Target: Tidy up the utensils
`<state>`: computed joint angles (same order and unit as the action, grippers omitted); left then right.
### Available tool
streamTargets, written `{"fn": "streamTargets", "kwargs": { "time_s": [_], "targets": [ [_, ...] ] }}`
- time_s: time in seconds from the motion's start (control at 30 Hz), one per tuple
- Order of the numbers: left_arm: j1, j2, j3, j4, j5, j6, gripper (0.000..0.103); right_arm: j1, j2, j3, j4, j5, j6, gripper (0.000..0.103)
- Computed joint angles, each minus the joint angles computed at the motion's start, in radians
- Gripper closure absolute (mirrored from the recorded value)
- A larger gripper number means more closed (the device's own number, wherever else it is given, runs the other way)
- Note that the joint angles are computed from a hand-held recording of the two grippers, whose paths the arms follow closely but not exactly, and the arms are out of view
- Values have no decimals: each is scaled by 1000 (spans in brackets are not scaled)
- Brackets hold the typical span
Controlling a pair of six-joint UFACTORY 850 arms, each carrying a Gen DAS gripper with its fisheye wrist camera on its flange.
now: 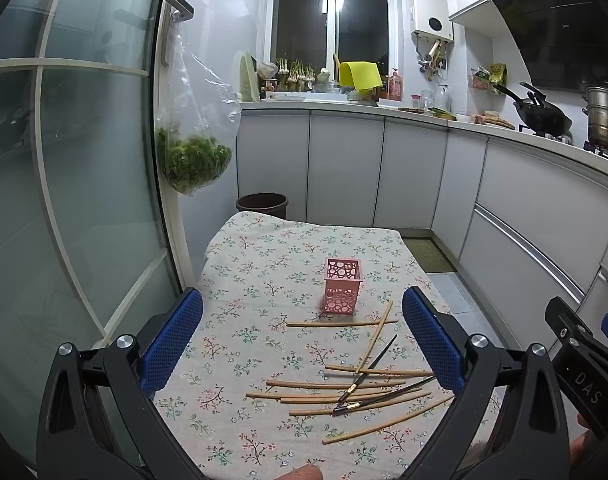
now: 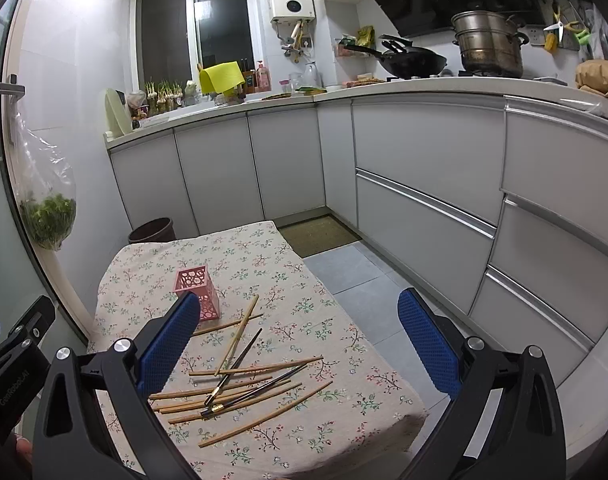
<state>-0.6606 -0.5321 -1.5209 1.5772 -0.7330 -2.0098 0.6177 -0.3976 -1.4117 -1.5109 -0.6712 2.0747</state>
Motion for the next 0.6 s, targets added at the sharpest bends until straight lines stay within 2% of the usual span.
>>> {"fn": "streamTargets", "kwargs": {
  "time_s": [0.6],
  "targets": [
    [-6,8,8,9,-6,-12,7,2,5,2,-3,-5,4,7]
  ]
}}
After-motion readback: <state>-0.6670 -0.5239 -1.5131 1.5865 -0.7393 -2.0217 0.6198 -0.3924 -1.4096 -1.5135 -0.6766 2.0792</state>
